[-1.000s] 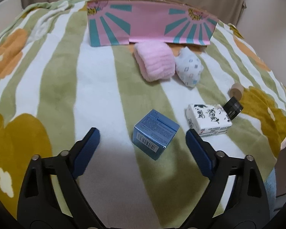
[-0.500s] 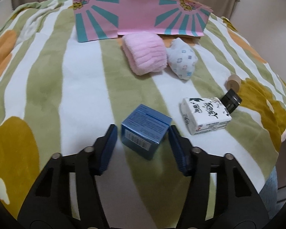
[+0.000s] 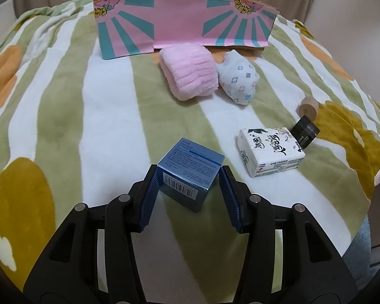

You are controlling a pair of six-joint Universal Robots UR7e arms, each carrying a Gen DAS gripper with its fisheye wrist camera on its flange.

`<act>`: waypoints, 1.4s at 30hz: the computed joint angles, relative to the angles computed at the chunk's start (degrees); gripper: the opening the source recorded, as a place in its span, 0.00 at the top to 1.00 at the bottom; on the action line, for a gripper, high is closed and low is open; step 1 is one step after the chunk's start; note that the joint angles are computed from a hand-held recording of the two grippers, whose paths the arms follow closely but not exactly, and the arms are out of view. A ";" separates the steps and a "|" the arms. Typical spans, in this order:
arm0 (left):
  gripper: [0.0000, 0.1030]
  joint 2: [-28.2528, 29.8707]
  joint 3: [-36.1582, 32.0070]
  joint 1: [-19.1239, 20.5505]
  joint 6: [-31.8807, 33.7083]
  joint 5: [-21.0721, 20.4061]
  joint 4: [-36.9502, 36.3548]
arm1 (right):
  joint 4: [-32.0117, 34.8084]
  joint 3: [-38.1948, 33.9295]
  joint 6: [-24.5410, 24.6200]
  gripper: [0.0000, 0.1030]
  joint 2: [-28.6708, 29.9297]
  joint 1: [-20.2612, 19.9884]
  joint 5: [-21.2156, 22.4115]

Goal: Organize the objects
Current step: 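Close the left tool on the blue cube box and lift it, then grasp the black jar with the right tool while the left tool holds the blue box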

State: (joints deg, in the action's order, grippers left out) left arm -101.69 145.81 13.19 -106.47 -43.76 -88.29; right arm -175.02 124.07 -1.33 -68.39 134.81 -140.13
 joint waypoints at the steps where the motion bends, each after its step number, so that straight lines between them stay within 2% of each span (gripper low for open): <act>1: 0.57 0.01 -0.18 -0.16 -0.22 -0.06 0.56 | 0.07 -0.05 0.08 0.00 0.02 0.02 -0.05; 13: 0.57 -0.84 -2.82 -3.47 -5.47 -0.56 8.73 | 0.07 -0.02 0.01 0.00 -0.09 -0.03 0.05; 20: 0.57 -2.25 -5.64 -5.03 -10.85 -1.10 14.55 | 0.35 0.28 0.68 0.00 -0.09 -0.01 0.02; 29: 0.57 -0.24 -10.75 -6.52 -15.21 -2.16 22.98 | 0.17 0.93 1.64 0.00 0.44 -0.74 0.67; 42: 0.57 3.19 -16.16 -8.40 -17.59 -0.99 28.11 | 0.80 1.70 1.20 0.00 1.36 -4.27 2.54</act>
